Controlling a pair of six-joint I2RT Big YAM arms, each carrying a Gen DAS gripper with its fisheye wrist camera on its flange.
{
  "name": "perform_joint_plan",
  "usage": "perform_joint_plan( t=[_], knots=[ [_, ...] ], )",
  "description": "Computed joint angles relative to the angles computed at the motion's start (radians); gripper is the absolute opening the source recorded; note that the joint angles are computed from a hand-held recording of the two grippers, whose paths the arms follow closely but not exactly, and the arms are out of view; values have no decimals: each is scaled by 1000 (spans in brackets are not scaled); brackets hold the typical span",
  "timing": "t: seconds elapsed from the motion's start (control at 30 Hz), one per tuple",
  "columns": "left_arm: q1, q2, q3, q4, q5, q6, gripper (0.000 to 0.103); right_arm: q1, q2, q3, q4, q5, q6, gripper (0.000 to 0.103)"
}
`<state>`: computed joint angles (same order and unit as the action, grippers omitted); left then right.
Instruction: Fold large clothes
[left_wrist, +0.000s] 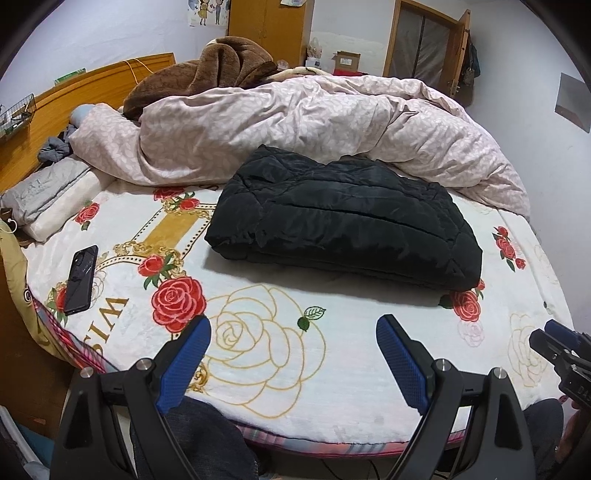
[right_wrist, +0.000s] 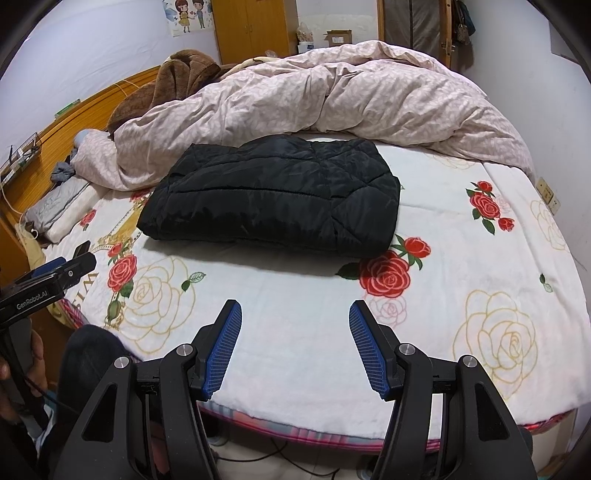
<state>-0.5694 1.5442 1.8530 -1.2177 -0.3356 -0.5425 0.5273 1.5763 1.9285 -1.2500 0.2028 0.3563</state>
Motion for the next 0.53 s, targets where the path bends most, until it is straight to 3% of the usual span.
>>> perform_joint_plan(
  t=[0.53],
  knots=[
    [-23, 4, 8, -8, -61, -39, 92, 3, -7, -20, 9, -4, 3, 61]
  ],
)
